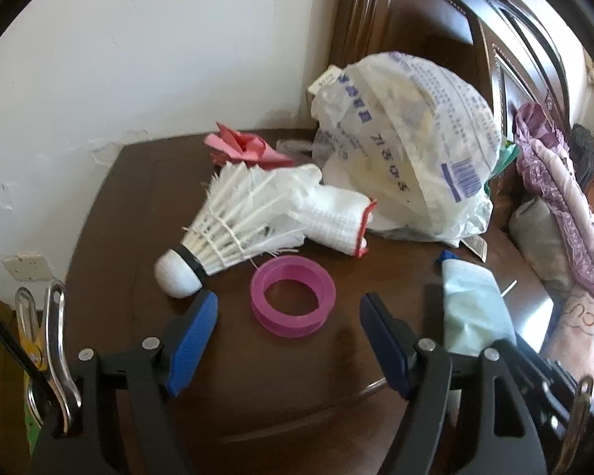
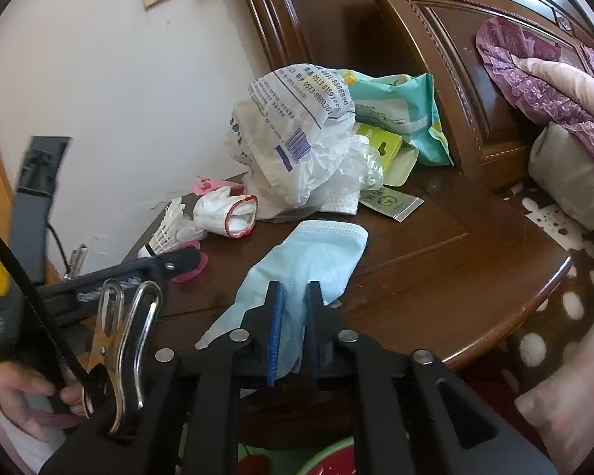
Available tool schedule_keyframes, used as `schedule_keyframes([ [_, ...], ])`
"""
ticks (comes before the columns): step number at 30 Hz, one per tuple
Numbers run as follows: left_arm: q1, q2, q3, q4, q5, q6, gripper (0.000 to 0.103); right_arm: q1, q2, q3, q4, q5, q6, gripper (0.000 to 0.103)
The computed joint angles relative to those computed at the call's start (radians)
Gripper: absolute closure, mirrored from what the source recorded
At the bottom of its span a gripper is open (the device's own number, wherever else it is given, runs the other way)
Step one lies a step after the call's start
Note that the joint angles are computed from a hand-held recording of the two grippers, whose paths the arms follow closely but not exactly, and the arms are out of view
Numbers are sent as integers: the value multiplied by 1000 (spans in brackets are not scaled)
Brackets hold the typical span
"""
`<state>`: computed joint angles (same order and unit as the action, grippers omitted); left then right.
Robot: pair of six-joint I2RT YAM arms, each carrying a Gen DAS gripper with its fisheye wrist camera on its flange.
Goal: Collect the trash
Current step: 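Grasp the pink tape roll with the left gripper and lift it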
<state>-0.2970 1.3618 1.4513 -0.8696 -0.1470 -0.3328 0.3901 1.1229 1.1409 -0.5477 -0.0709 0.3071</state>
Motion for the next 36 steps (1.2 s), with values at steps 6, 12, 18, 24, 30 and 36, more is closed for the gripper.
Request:
schedule_keyframes([
  [6,-21,77,83,-52,-40,-14,25,-25,-10,-29,18,-34,19,69],
  [12,-61,137,147,-85,-133,-1,56,-21,-8,-36,32,-32,11,69],
  [18,-66,89,87,-32,-97,11,58,-25,-17,-48,43,-44,22,69],
  [24,-83,17,32,-24,-94,1,58,-10,-23,-59,58,-26,25,69],
  [30,-88,-44,21,-48,-89,-15,58,21,-53,-105,117,-15,72,86],
  [36,-53,-108,-1,-85,-74,1,58,91,-75,-107,133,55,61,97],
])
